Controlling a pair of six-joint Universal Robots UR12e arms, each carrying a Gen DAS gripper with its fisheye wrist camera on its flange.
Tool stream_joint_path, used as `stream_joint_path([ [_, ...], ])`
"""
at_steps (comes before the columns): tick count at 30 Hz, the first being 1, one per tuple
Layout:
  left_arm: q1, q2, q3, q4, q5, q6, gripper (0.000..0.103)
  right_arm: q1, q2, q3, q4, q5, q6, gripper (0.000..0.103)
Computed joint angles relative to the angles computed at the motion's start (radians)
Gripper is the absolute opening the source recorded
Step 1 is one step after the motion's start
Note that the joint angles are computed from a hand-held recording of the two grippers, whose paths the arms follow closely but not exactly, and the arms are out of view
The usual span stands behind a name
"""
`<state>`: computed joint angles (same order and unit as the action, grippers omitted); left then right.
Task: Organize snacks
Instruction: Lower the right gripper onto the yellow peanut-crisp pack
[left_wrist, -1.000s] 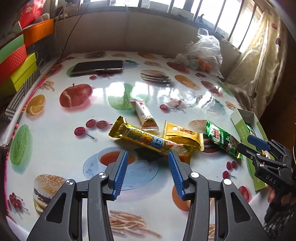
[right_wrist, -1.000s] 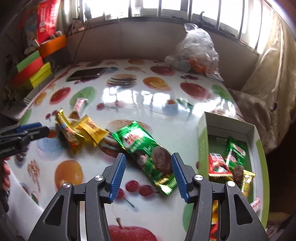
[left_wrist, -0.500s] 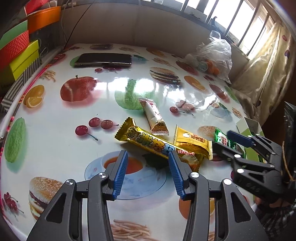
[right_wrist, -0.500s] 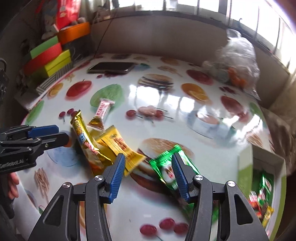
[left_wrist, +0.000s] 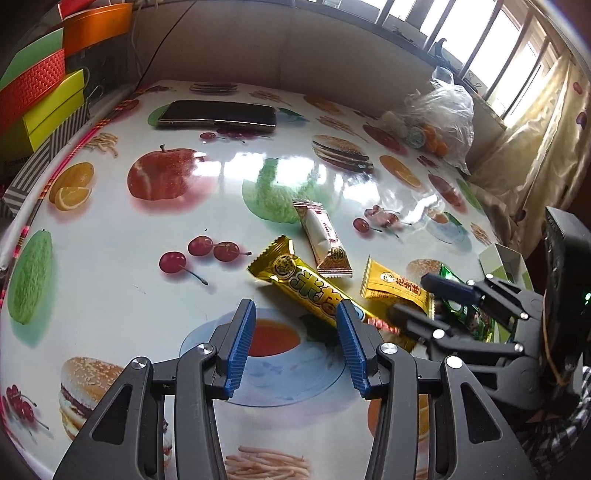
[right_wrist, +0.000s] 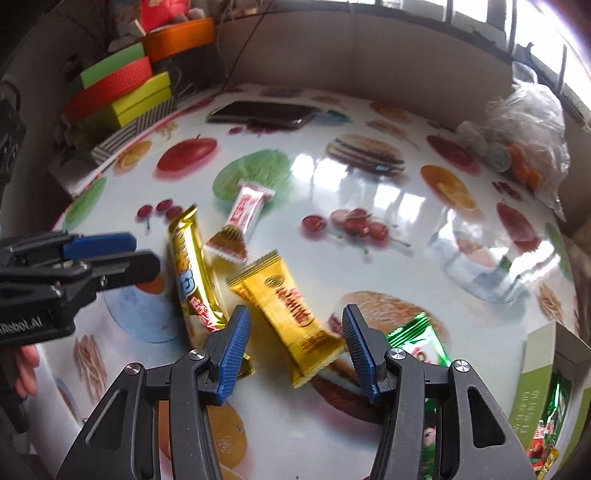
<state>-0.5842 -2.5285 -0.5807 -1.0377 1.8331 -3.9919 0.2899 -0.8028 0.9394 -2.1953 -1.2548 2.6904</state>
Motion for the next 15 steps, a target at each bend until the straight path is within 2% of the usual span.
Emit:
stream_joint_path([
  [10,0.001,-0.015,0.031,-0.014,-0.013,0.002,0.047,0.007,0.008,-0.01,0.034,0.009,0.022,0.052],
  [15,0.001,-0.042,0.081,-0.043,-0.033,-0.001,0.047,0.007,0.008,-0.007,0.013,0.006,0.068,0.04],
])
